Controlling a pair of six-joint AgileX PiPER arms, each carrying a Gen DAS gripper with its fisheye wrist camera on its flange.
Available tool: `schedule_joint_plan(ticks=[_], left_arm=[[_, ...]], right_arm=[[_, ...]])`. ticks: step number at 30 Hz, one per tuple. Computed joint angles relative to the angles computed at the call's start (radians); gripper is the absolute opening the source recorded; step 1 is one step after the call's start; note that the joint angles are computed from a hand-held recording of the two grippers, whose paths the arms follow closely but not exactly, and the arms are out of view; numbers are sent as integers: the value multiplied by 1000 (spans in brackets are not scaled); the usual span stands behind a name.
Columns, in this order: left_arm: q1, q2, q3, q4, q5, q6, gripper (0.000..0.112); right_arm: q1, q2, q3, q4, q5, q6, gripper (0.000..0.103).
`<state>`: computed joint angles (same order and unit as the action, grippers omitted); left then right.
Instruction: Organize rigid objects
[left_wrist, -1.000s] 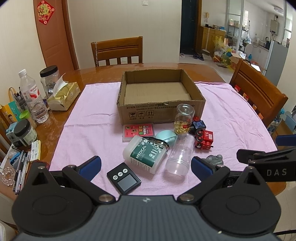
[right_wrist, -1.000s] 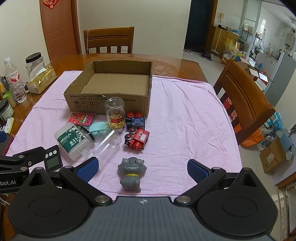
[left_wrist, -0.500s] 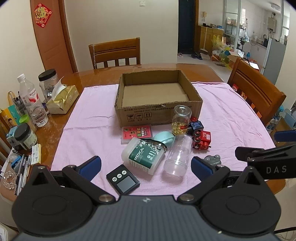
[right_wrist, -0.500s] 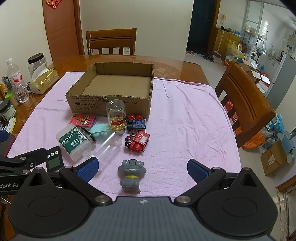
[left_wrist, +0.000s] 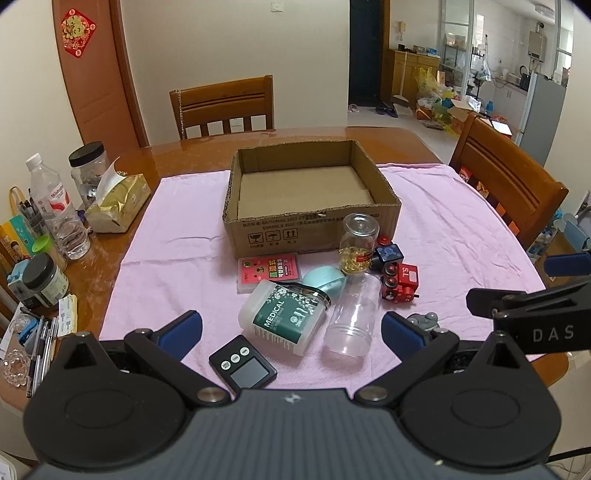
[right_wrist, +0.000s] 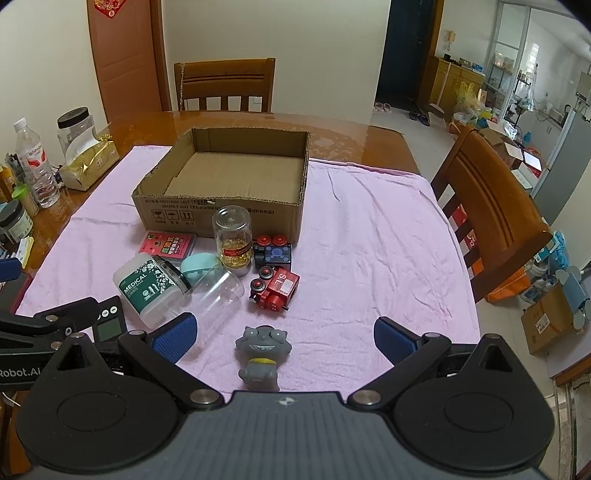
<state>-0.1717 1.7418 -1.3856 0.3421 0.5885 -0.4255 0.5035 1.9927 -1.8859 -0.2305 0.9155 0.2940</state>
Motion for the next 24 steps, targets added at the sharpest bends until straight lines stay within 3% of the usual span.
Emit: schedule_joint_plan(ticks=[12, 17, 24], left_arm=[[32, 19, 6, -72, -55, 98, 102], [58, 28, 52, -122, -137, 176, 102], [129, 64, 103, -378, -206, 444, 102]], right_arm=[[-1, 14, 5, 0, -31, 9, 103], [-17, 6, 76, 40, -121, -6, 103], [-38, 13, 209, 87, -239, -23, 103]])
